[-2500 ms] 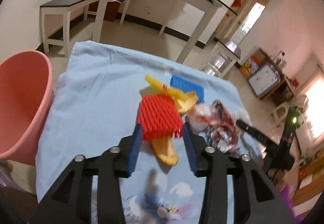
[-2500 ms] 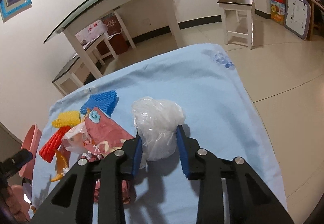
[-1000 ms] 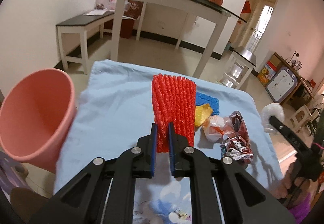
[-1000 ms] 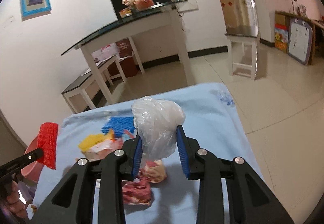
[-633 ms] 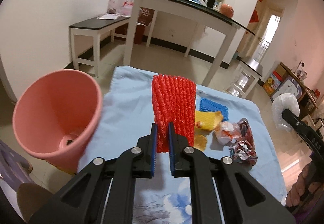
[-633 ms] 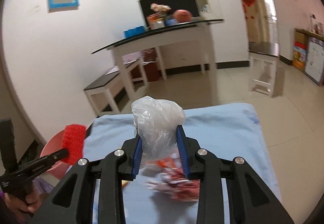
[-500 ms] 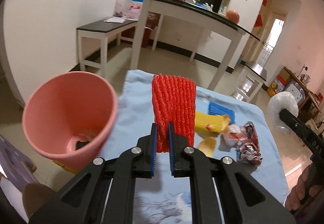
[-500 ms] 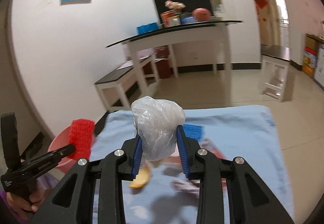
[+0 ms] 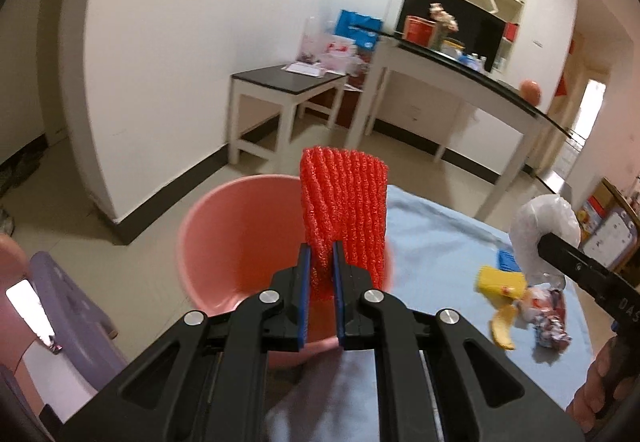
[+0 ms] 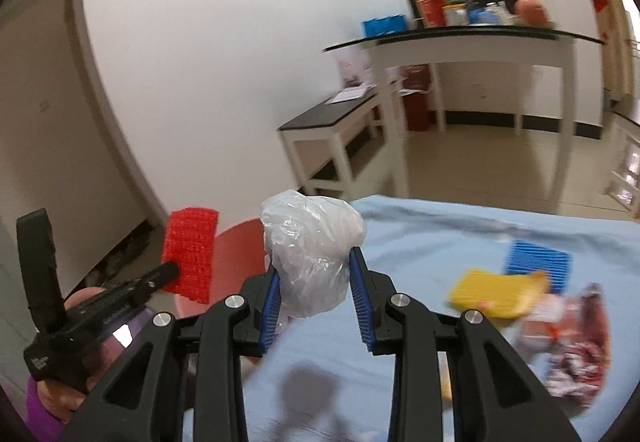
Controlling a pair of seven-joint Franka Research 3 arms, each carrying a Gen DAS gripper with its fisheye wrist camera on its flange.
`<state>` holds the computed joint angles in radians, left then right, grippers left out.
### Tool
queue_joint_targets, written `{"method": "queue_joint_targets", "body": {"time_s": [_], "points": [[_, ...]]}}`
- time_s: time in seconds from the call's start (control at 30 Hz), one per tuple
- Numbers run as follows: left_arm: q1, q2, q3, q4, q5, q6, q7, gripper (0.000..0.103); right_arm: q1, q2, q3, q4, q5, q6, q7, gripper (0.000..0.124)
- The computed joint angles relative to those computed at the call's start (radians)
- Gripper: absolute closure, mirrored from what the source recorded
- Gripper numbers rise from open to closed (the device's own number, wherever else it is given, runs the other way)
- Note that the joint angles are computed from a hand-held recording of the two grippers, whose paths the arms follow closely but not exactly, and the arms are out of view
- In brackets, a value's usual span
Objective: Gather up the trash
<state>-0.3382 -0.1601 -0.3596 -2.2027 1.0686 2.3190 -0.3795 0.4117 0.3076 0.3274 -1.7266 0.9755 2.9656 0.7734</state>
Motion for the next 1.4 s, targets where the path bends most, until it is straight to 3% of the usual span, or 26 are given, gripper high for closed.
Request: {"method": "queue_joint_targets", "body": {"time_s": [0.43, 0.7, 0.9, 1.1, 1.4], "points": [[0.054, -0.038, 0.032, -0.124, -0.039, 0.115, -0.008, 0.093, 0.121, 0.256, -0.032, 0.303, -0.296, -0.221, 0.296, 0.088], [0.107, -0.051, 0.049, -0.178, -0.022, 0.26, -0.054, 0.079, 0.142, 0.321, -0.047, 0.374, -0.402, -0.253, 0.38, 0.073], [0.131, -0.057, 0.047, -0.194, -0.01, 0.314, -0.078, 0.077, 0.124, 0.314, -0.032, 0.355, -0.411, -0.24, 0.371, 0.071], [0.151, -0.08, 0.027, -0.209, 0.058, 0.365, -0.185, 0.077, 0.105, 0.257, -0.017, 0.274, -0.389, -0.205, 0.343, 0.07], [0.111, -0.045, -0.002, -0.147, 0.109, 0.322, -0.168, 0.077, 0.057, 0.112, 0.012, 0.082, -0.295, -0.127, 0.238, 0.067]]}}
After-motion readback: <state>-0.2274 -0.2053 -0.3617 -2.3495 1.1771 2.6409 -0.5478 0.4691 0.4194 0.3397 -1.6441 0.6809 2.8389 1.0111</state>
